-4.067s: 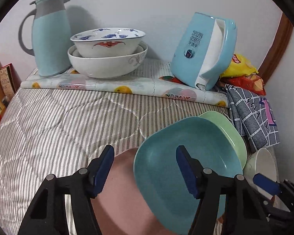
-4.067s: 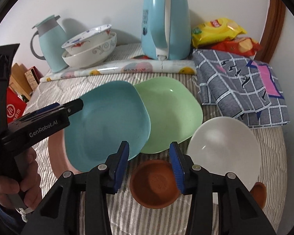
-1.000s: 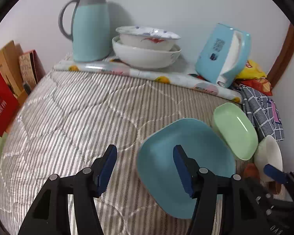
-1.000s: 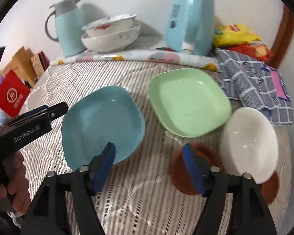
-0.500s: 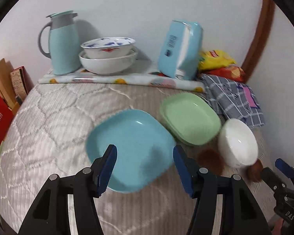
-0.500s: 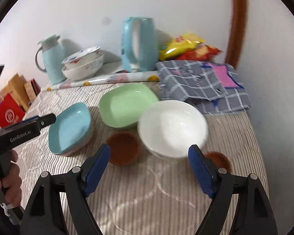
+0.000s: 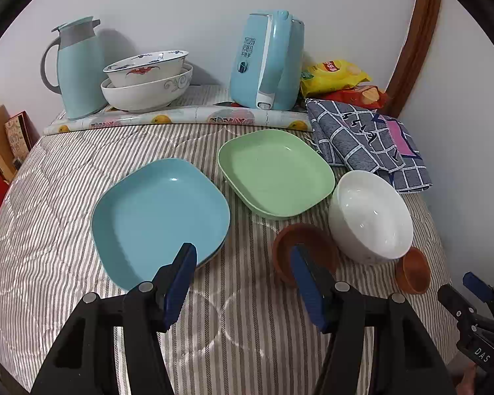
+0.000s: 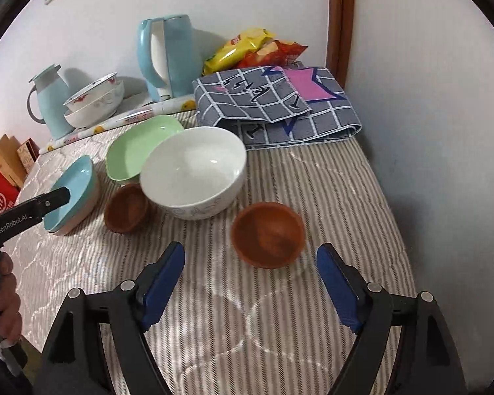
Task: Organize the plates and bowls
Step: 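Lower the light-blue plate onto the pink plate and open the left gripper, then move the left gripper to the rim of the light-green plate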
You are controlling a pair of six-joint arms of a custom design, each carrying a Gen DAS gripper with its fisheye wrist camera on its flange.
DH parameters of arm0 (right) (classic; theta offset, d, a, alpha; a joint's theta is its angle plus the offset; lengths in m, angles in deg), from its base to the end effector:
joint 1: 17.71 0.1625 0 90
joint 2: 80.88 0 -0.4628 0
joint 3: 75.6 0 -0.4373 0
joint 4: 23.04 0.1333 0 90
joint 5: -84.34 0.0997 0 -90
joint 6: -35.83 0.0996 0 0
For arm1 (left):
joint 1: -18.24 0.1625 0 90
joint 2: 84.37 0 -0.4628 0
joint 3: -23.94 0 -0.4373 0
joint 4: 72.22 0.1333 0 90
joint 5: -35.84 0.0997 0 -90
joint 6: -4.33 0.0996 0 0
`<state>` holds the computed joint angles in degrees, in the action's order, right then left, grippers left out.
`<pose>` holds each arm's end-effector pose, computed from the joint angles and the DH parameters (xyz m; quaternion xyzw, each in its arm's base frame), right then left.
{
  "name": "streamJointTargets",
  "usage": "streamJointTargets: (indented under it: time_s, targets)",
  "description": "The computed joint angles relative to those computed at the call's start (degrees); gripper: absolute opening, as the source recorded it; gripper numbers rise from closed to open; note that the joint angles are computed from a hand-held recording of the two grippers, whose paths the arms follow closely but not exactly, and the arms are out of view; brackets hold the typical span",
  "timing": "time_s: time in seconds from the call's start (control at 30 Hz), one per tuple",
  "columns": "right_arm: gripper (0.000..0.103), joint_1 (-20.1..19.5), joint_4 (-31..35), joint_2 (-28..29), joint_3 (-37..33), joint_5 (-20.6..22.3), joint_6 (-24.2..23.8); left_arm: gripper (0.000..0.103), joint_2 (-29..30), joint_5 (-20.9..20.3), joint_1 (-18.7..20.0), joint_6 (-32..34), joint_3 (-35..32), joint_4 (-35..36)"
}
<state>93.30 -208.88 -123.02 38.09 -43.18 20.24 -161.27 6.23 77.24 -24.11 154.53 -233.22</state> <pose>0.2847 -0.5387 0.0272 0.2264 -0.9001 0.2139 0.3046 -0.0555 -0.5193 0.2436 -0.0566 0.8560 -0.3595 0.3673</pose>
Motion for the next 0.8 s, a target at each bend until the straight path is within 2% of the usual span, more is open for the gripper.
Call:
streamJointTargets:
  time_s: [0.1, 0.23, 0.47, 0.6, 0.73, 0.8]
  targets:
    - [0.082, 0.05, -1.75, 0.62, -0.83, 1.18, -1.27, 0.058, 0.96, 0.60, 0.45, 1.95, -1.10, -1.44]
    - [0.080, 0.33, -0.64, 1.84, -3.71, 2.76, -1.55, 0.058, 1.97, 0.63, 1.62, 4.36, -3.18, -2.47]
    - [0.059, 1.27, 5.12, 5.75, -11.92, 5.30, -2.63, 0.057, 3.99, -0.49, 4.81, 8.45, -7.95, -4.31]
    - [0.055, 1.75, 9.19, 8.59, -17.34, 6.40, -2.72, 0.057, 5.14, -0.74, 6.25, 10.86, -10.36, -4.99]
    - [0.045, 2.05, 12.83, 10.80, -21.57, 7.23, -2.44, 0.057, 5.91, -2.04, 7.96, 12.52, -12.74, -4.82]
    - [0.044, 2.21, 14.61, 12.01, -23.63, 7.25, -2.41, 0.057, 6.30, -2.51, 8.78, 12.91, -13.75, -4.78]
